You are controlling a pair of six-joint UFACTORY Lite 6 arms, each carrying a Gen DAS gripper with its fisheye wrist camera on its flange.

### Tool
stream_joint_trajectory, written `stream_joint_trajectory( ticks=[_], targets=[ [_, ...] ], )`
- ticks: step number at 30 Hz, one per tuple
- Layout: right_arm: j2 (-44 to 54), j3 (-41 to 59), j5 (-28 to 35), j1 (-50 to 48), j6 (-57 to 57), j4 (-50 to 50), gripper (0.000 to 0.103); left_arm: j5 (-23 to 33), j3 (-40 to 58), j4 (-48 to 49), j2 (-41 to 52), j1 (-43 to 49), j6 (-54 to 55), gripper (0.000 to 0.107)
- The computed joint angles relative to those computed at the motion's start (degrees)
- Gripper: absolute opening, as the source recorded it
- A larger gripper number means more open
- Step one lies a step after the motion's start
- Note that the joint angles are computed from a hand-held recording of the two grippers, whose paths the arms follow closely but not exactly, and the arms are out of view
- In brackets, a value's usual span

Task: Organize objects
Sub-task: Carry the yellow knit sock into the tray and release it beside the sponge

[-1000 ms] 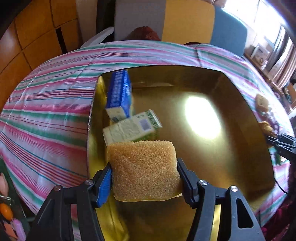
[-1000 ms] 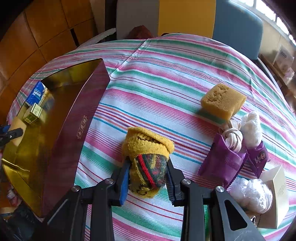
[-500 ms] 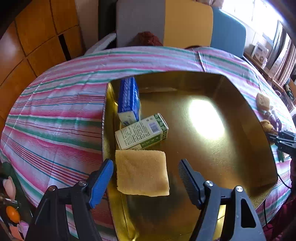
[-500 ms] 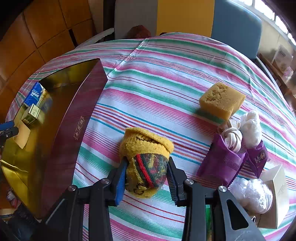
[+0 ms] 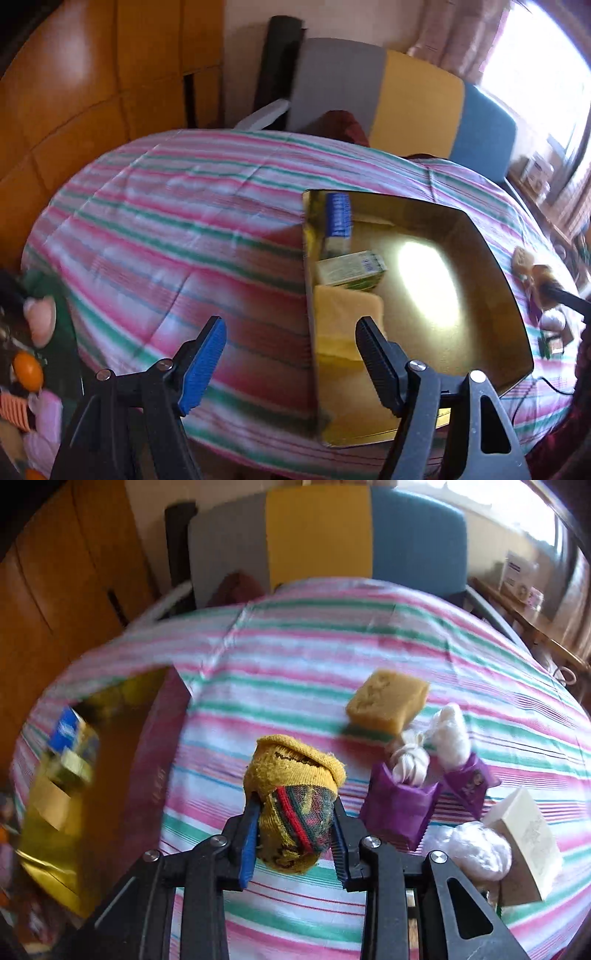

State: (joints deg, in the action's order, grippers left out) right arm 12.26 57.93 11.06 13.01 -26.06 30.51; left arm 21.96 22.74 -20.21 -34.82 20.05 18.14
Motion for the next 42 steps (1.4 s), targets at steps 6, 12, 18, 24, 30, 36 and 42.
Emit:
stream_joint_trajectory(
  ticks=[6,12,18,24,30,36,42],
  targets=[
    [-9.5,1.2,11.8,7.0,-19.3,19.5,0.035,2.7,-2.3,-15.8,0.1,8.2,17.2,0.068],
    [5.0,15.0,17.4,24.8,-13.8,17.6,0.035,7.8,-2.9,-23.3,-2.6,15.0,27.9,0.068],
    [25.8,36.0,21.5,35.3,-2.5,13.4,0.035,10.7,-3.5,-28.5,-1.2,22.8,36.3,0.068],
    [40.0,51.8,24.7,40.6,8.2,5.4,0.040,11.4,-4.3,-31.4,0.7,26.5,41.1,0.068],
    [37.1,45.6,21.0,40.1,5.8,9.3,0.066,11.4,-4.5,-31.6,-0.3,26.9,41.7,0.067],
    [28.1,34.9,16.0,38.2,1.7,12.6,0.070,11.1,-4.3,-24.8,-6.9,21.8,32.5,0.068],
    [14.8,21.9,9.8,36.0,5.6,7.0,0.079,7.8,-3.5,-10.0,-12.9,7.0,11.8,0.068]
  ],
)
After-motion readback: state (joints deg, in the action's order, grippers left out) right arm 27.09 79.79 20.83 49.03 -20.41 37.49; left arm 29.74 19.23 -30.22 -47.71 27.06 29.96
